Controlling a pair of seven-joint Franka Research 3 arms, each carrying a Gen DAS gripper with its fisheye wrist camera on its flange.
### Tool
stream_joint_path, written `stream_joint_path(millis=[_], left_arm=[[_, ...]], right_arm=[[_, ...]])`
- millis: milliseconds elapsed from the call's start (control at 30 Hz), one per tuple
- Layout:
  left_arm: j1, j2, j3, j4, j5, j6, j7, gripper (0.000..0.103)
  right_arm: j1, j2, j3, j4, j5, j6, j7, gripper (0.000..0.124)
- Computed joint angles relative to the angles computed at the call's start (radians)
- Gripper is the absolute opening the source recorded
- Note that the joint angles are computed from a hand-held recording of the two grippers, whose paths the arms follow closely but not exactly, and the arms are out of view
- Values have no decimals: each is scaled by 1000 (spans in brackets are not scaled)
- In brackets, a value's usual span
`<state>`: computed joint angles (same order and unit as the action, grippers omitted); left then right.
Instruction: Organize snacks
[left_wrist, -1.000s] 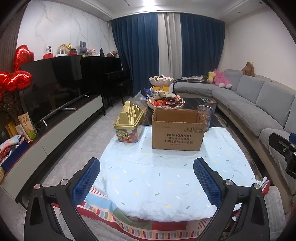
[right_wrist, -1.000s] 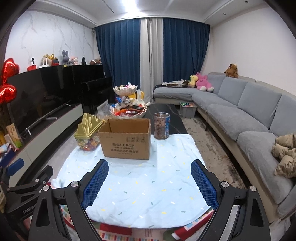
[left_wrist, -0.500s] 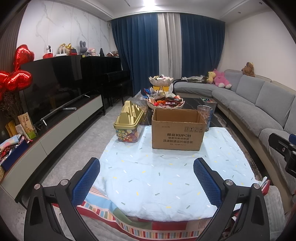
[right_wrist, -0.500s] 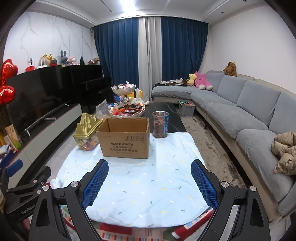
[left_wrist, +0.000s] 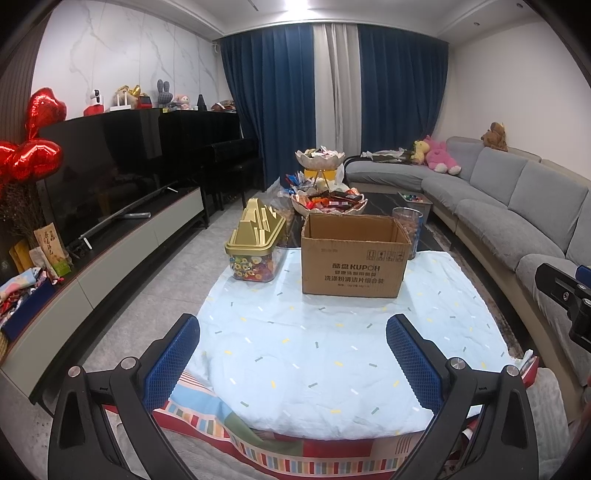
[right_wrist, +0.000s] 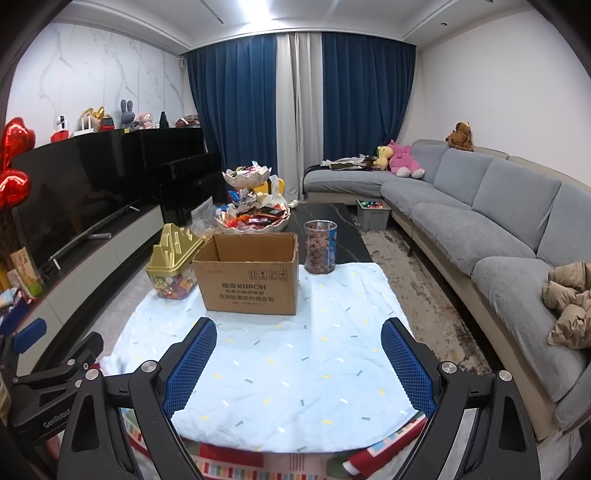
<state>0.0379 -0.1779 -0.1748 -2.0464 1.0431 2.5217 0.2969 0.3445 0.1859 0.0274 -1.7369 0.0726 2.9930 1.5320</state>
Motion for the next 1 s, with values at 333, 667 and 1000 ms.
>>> stream_joint_path(millis=[333, 667, 1000], left_arm=[[0, 4, 3, 1, -3, 8, 5, 103], [4, 9, 8, -3, -23, 37, 22, 103], [7, 8, 8, -4, -25, 45, 23, 103]], right_arm=[[0, 2, 0, 3, 3, -4, -3, 92], [-1, 3, 1, 4, 4, -5, -4, 92], [0, 3, -1, 6, 2, -8, -2, 92]])
